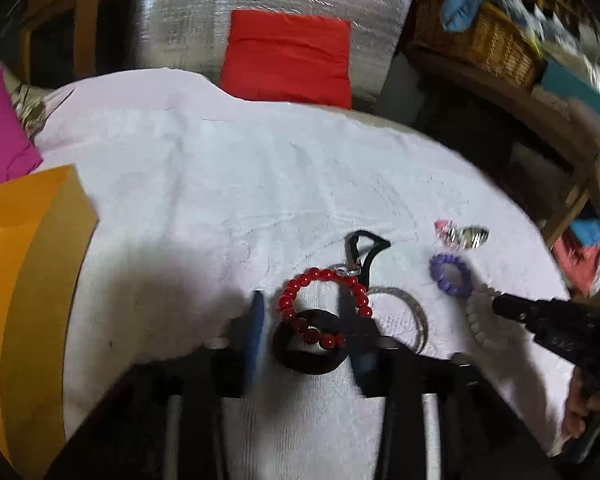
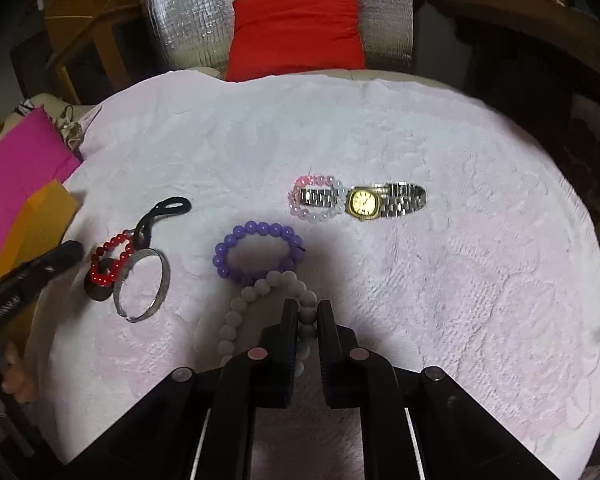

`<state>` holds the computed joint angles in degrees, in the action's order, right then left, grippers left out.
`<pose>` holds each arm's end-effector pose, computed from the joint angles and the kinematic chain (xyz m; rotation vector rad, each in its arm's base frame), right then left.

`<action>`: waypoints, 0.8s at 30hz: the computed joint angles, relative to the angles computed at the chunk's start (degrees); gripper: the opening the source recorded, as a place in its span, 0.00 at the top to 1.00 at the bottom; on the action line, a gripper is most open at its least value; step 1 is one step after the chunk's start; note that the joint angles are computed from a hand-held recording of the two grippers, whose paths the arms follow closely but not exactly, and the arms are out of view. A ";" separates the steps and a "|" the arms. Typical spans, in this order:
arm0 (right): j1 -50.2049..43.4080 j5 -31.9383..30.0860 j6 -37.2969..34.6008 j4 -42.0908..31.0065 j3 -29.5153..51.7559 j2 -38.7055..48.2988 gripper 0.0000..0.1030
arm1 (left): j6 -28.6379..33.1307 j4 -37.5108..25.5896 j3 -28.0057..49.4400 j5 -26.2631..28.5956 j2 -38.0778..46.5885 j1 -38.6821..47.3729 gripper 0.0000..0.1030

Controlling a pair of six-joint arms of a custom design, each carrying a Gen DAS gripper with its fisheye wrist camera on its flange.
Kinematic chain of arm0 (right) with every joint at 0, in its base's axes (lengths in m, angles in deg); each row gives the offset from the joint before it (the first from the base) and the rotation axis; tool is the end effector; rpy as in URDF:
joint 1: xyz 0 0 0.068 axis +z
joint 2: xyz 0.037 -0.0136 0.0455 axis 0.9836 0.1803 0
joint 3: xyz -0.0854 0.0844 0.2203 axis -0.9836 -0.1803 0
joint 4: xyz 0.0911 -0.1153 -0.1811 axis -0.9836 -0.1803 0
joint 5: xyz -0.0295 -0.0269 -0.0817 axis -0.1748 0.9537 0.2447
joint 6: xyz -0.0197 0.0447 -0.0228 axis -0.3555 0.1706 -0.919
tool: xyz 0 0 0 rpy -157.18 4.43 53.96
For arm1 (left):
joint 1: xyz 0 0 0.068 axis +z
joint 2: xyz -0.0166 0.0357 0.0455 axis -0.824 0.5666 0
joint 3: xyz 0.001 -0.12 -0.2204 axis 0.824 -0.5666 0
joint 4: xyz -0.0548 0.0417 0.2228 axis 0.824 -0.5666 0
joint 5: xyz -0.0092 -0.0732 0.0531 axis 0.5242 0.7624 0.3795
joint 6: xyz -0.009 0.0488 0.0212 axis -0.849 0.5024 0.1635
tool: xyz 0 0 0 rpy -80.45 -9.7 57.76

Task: Organize jewelry
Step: 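Drop the red bracelet into the orange box with the left while the right drops the white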

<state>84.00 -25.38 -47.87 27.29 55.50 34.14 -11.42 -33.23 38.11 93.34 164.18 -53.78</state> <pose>0.3098 0.0281 0.1395 -0.1044 2.5386 0.1927 0.3068 0.0008 0.1390 0.1039 2.3745 -0.2562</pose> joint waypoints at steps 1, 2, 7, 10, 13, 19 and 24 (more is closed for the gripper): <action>-0.26 -0.59 -0.07 -0.53 0.30 0.50 0.90 | 0.80 -0.48 1.03 -1.12 1.12 -0.73 0.58; 0.16 -0.51 0.37 -0.41 0.24 0.84 0.90 | 1.12 -0.81 1.83 -1.47 2.02 -1.00 0.58; 1.05 -0.33 1.34 -0.13 -1.09 0.10 0.90 | 0.42 -4.95 8.43 0.65 8.01 0.08 0.73; 0.18 -1.28 1.48 -0.79 -1.14 -0.14 0.90 | -0.52 -7.22 11.17 3.99 10.54 1.12 0.88; -0.57 -1.54 0.76 -0.73 -0.71 0.33 0.90 | 0.17 -7.02 10.59 5.27 9.87 0.84 0.91; -0.96 -4.09 1.89 1.12 -0.66 -0.40 0.90 | -0.38 -4.86 6.55 7.73 4.25 1.53 0.91; 0.27 -6.60 4.04 4.89 -4.70 -7.02 0.90 | -1.12 -2.66 -0.69 9.82 -7.27 4.29 0.91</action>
